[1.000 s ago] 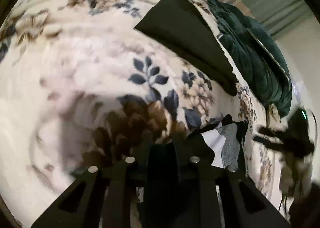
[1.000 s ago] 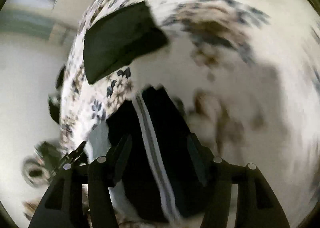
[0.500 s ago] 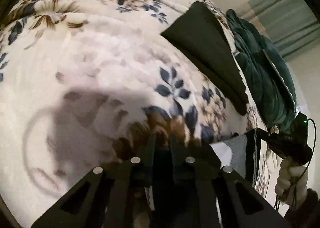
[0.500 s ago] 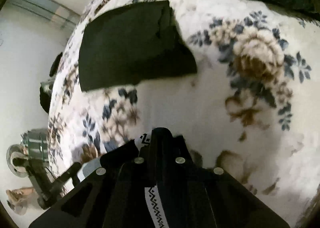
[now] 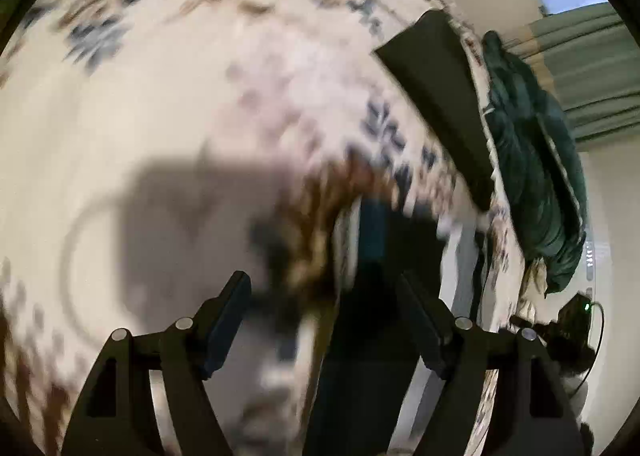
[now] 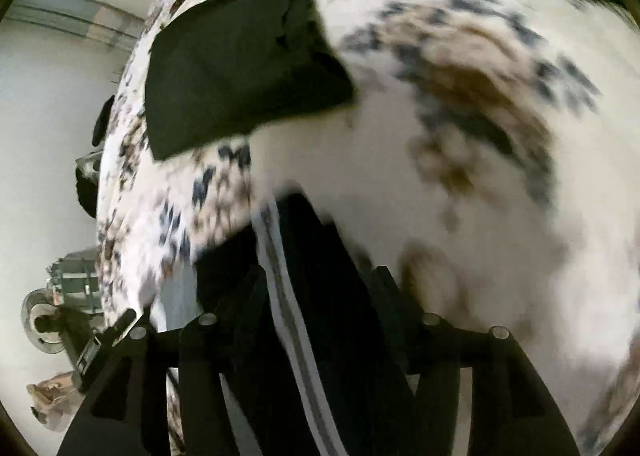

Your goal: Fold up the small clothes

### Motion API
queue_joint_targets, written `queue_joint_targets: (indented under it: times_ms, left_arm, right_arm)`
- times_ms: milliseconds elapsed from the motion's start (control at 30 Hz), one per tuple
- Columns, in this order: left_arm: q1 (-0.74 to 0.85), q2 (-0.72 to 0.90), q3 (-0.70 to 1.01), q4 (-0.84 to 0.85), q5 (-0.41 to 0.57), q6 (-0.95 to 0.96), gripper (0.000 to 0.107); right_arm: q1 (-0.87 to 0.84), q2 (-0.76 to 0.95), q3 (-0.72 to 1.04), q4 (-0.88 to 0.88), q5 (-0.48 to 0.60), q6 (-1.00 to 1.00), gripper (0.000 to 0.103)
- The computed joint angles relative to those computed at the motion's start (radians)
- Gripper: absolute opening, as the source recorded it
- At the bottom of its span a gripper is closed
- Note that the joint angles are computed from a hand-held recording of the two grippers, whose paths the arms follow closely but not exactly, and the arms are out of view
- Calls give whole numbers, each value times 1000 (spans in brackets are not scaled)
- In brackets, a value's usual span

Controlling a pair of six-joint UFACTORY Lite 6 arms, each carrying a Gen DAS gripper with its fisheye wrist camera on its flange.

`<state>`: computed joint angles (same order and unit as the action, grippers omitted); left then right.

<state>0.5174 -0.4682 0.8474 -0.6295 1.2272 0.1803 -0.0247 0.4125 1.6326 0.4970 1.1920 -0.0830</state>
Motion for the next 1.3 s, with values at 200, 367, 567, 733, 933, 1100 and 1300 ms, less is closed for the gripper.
queue_joint_targets:
  times_ms: [200,367,567,733,933,1100,1300]
  left_arm:
    - [40,-356,-228,45,171,-178,73]
    - [-28,-475,-287,48,204,-311,73]
    - [-138,-483,-298,38,157,-379,73]
    - [-75,-516,-287,5,213,-373,73]
    - [-67,-612,-376,-54,257,-447,73]
    - [-150,-700,-454,-83,236,-564,73]
    - [-132,-844,-565,-215,240,-680,73]
  right_arm:
    - [-142,-353,-572,108,47,11,57]
    - [-127,-502,-763,172,-100,62,8]
    - [-79,-530,-644,-56,-128,155,8]
    - [-114,-502,-665,-55,-31,106,48]
    - [-322,-741,-961,185,122,82,62]
    - [-184,-697,-1158,512,-72,51,65]
    - [-37,-770,-1169,703,-215,-112,16]
